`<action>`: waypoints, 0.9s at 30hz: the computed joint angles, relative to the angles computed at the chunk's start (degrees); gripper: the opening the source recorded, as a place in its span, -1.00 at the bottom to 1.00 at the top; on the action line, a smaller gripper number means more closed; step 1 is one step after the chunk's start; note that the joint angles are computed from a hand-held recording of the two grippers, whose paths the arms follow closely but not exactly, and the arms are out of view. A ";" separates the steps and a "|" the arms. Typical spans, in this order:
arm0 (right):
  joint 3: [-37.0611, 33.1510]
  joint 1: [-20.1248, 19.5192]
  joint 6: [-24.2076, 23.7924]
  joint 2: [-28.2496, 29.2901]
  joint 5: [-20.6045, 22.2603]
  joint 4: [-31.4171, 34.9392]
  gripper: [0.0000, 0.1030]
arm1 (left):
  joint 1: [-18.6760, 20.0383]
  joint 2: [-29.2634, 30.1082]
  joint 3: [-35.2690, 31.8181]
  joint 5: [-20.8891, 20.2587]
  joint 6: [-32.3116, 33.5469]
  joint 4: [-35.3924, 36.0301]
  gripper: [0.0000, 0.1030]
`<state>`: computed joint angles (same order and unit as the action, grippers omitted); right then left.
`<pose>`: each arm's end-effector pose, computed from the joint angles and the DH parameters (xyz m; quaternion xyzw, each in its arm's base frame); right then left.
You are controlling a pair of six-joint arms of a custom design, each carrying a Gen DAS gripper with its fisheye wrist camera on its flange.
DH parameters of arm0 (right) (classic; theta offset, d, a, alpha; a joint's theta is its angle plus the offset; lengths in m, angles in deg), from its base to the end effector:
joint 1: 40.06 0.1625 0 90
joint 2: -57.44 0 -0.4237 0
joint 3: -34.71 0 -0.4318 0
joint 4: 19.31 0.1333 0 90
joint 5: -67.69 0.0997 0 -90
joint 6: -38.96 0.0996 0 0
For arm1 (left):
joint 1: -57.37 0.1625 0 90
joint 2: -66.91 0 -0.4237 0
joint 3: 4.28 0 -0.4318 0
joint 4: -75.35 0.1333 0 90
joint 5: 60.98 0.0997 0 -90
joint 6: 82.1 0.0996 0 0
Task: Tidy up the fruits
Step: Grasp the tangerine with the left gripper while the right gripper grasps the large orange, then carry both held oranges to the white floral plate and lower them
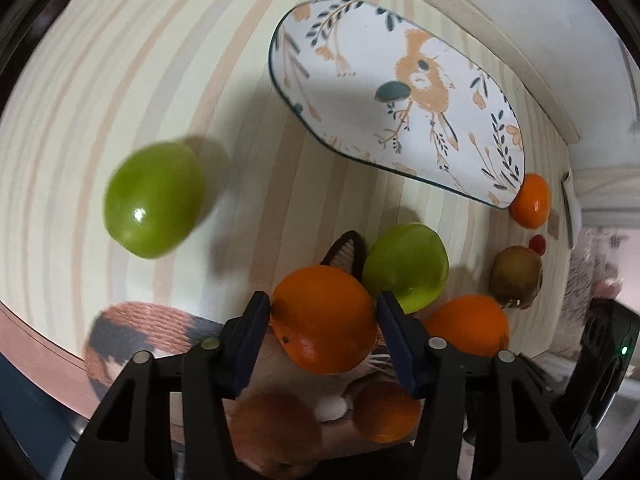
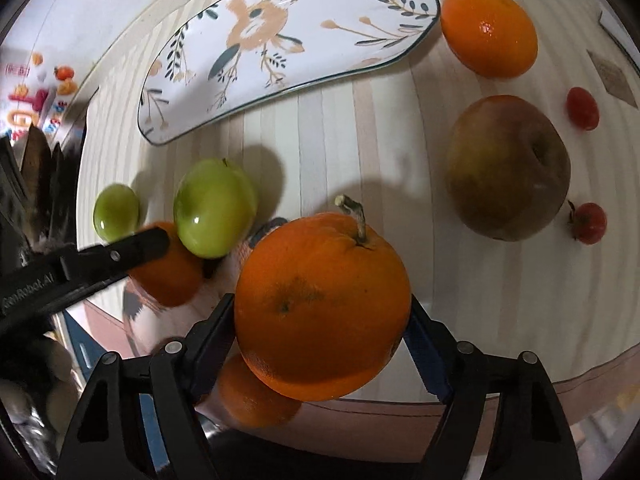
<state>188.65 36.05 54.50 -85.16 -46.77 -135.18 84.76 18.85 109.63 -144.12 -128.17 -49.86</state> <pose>0.0399 -0.2221 0.2722 -0.2722 -0.9309 0.1266 0.2083 -0.3729 -0.3567 -0.0522 0.1541 0.9505 0.1069 0.2479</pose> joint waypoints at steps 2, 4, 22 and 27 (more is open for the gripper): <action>-0.04 1.11 1.09 1.23 -0.93 -0.54 0.59 | -0.87 -0.32 -0.50 1.96 2.01 2.01 0.00; -0.22 2.22 2.52 2.99 -1.73 -1.47 0.59 | -0.27 -0.21 -0.47 0.91 3.33 1.97 0.06; 0.96 -7.30 -2.03 -0.19 6.07 -2.49 0.57 | 1.73 0.52 1.91 -4.83 0.91 -3.22 0.16; 0.88 -5.93 -2.33 -0.16 4.48 -2.45 0.55 | -0.85 -0.83 1.69 2.10 0.76 1.10 0.16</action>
